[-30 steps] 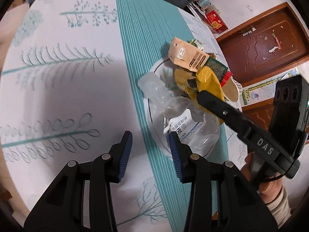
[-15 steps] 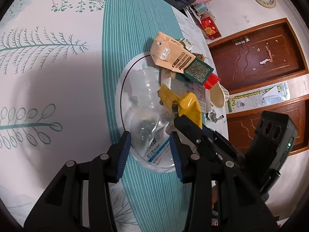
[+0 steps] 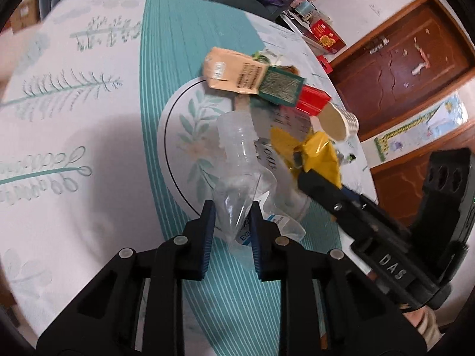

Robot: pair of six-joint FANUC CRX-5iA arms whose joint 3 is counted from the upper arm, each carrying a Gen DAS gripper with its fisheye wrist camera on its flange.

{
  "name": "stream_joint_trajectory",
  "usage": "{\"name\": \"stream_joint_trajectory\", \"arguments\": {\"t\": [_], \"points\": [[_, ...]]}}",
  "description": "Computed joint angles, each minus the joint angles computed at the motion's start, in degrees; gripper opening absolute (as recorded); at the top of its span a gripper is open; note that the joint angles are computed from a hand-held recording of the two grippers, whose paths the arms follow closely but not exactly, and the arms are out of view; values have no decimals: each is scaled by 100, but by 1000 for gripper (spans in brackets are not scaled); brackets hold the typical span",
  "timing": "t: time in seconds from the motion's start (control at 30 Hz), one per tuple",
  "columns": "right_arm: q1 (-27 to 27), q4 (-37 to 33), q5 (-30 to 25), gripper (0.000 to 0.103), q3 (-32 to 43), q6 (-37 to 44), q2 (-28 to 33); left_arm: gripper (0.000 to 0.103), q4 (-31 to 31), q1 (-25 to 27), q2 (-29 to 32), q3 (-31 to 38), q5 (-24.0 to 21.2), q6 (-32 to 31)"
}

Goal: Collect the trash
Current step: 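Carry the bottle and yellow wrapper with both tools over the bin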

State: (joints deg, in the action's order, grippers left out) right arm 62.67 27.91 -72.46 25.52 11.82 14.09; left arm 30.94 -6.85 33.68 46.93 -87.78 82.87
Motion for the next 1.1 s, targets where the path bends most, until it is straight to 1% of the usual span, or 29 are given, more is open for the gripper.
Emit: {"name": "stream_joint_trajectory", "arguments": {"t": [0.17,0.37,0.53,0.67,0.8,0.87,0.93,1.0,1.03,1.1], "points": [[434,421,-164,26,-448,-409,-548,19,-188,-114,-571,-327,126,-123],[1233,808,-697,26,-907,-953,-1222,19,-373,-124,-1453,-816,-28,-245],[2244,1141,-1370,26,-1380,-1614,-1800,19,-573,-409,-2307,-1521,-34,-76],[3221,1341,-2070,26,-1707,-2228,-2154,19,-828,-769,-2944,-2092,7,11],[4269,1452,-2840,26,-2048,-3091,-2435,19,-1051,-1205,-3455,-2614,145,19],[4813,1399,-3224,26,-2228,-3658,-2564,19,-1128,-1444,-3651,-2855,181,43],[5263,1278,-3492,26,-2445,-4221,-2704,19,-1228,-1692,-3777,-3046,164,93],[5649,1128,-3624,26,-2730,-4839,-2877,19,-1347,-1975,-3865,-3238,117,154],[5874,1035,-3654,26,-2917,-5265,-2986,19,-1395,-2078,-3888,-3321,91,156],[6183,877,-3670,26,-3209,-5859,-3142,19,-1493,-2299,-3912,-3469,29,199]]}}
